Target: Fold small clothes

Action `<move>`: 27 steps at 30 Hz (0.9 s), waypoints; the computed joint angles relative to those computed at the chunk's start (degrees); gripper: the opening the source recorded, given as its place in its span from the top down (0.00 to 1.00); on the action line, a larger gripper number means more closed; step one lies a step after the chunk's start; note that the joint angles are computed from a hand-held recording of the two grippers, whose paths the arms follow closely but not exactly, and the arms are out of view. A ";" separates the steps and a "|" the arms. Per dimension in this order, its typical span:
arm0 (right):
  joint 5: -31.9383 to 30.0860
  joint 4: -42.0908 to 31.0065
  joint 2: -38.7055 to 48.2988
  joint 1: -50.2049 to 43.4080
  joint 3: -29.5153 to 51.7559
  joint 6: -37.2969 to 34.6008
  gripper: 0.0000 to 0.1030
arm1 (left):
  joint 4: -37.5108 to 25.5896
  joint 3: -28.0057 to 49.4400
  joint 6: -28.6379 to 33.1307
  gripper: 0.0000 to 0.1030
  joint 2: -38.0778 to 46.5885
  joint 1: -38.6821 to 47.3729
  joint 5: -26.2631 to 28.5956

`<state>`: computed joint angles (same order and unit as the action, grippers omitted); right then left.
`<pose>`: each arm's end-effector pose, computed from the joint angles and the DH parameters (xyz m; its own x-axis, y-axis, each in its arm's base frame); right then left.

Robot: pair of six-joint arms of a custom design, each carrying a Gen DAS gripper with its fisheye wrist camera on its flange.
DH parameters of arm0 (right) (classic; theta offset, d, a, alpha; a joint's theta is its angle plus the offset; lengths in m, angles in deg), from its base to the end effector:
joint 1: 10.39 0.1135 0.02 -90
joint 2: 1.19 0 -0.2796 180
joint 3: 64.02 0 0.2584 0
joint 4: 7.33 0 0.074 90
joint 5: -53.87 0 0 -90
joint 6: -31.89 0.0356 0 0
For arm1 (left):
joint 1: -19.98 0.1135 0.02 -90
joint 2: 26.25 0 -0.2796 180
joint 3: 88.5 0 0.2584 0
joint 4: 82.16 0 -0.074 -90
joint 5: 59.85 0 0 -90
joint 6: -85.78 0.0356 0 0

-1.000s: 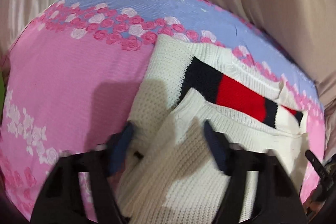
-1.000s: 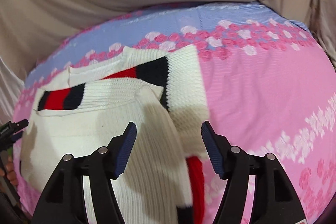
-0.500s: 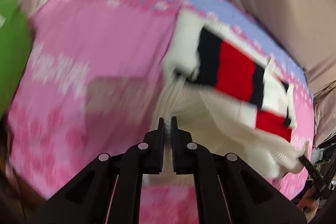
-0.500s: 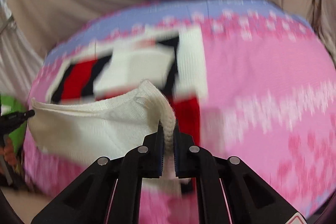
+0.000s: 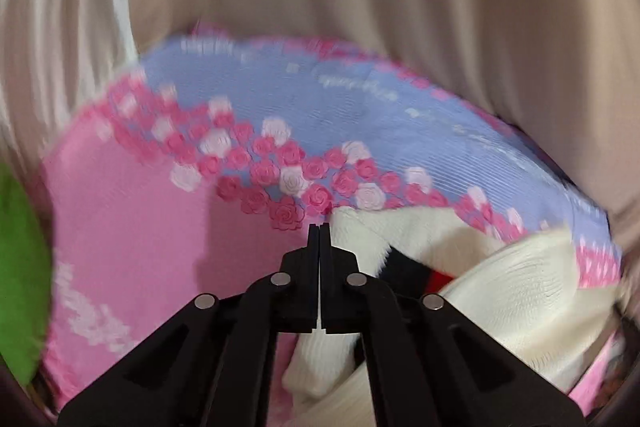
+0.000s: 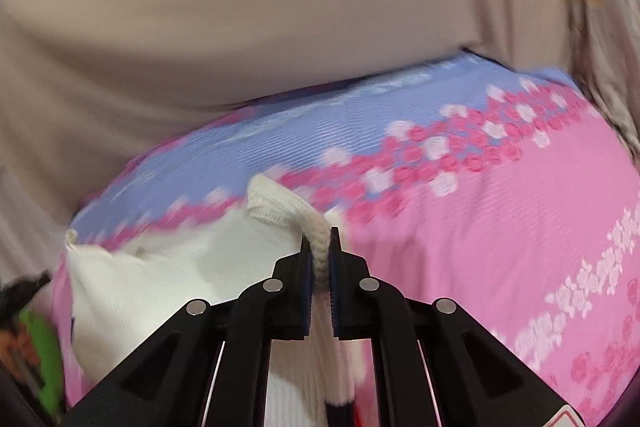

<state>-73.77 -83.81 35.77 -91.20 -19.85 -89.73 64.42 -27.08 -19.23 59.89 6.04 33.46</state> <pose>0.0357 -0.0845 0.2185 -0.5189 0.6080 -0.6009 0.5579 0.7735 0.3008 0.2846 -0.0728 0.1914 -0.8661 -0.0514 -0.4971 0.0474 0.9818 -0.1841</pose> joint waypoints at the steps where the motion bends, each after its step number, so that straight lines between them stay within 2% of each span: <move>1: 1.24 5.32 3.95 3.53 -1.25 5.36 0.94 | 1.28 1.44 -1.31 1.00 3.26 0.27 0.06; 2: 2.86 10.57 6.46 6.75 -2.74 10.38 0.94 | 1.29 2.28 -1.29 1.00 4.83 -0.09 -0.42; 3: 5.15 15.56 7.81 10.78 -4.38 14.13 0.94 | 0.52 3.38 -0.79 1.00 6.83 -0.31 1.38; 6: 9.06 18.61 7.04 18.19 -6.73 17.23 0.94 | 1.52 1.85 -0.14 1.00 7.94 -0.79 11.91; 7: 9.90 18.66 6.15 20.10 -6.95 17.87 0.94 | 2.70 1.66 -0.38 0.97 8.58 -2.08 14.90; 9: 11.47 18.84 4.62 23.48 -7.47 19.54 0.94 | 3.69 2.79 -1.48 0.75 10.46 -5.71 17.29; 10: 11.44 17.86 3.49 23.91 -7.74 19.77 0.93 | 3.46 4.00 -1.86 0.47 11.74 -7.38 17.18; 11: 11.00 16.96 2.95 23.68 -7.80 19.68 0.93 | 2.38 6.88 -2.23 0.32 14.61 -10.26 16.29; 13: 9.57 15.29 2.89 22.12 -7.46 18.92 0.93 | 1.38 11.86 -0.85 0.32 19.87 -14.72 14.63; 15: 7.58 13.09 2.92 19.17 -7.12 17.20 0.93 | -2.73 18.69 1.62 0.33 26.84 -18.51 12.92; 16: 7.13 12.31 2.88 18.67 -6.99 17.12 0.93 | -6.48 22.74 3.34 0.42 31.05 -19.58 15.26; 17: 6.61 11.75 3.25 17.74 -6.80 16.54 0.92 | -8.82 24.84 4.77 0.73 33.22 -20.15 16.49; 18: 6.18 10.97 3.47 16.88 -6.66 15.92 0.92 | -10.24 25.92 5.69 0.87 34.21 -20.90 15.80; 20: 6.30 10.09 2.74 16.56 -6.58 15.42 0.92 | -7.01 22.62 4.86 0.92 31.07 -20.35 16.57; 23: 5.19 7.07 1.01 15.02 -5.32 13.64 0.92 | 0.66 13.84 -0.63 0.93 18.93 -15.51 17.88; 25: 1.07 3.13 0.52 11.61 -2.85 10.91 0.92 | 2.66 11.08 -3.83 0.93 13.97 -11.52 17.91; 27: -0.60 4.18 1.52 13.53 -1.46 13.63 0.92 | 2.44 11.37 -4.65 0.93 13.81 -7.84 15.09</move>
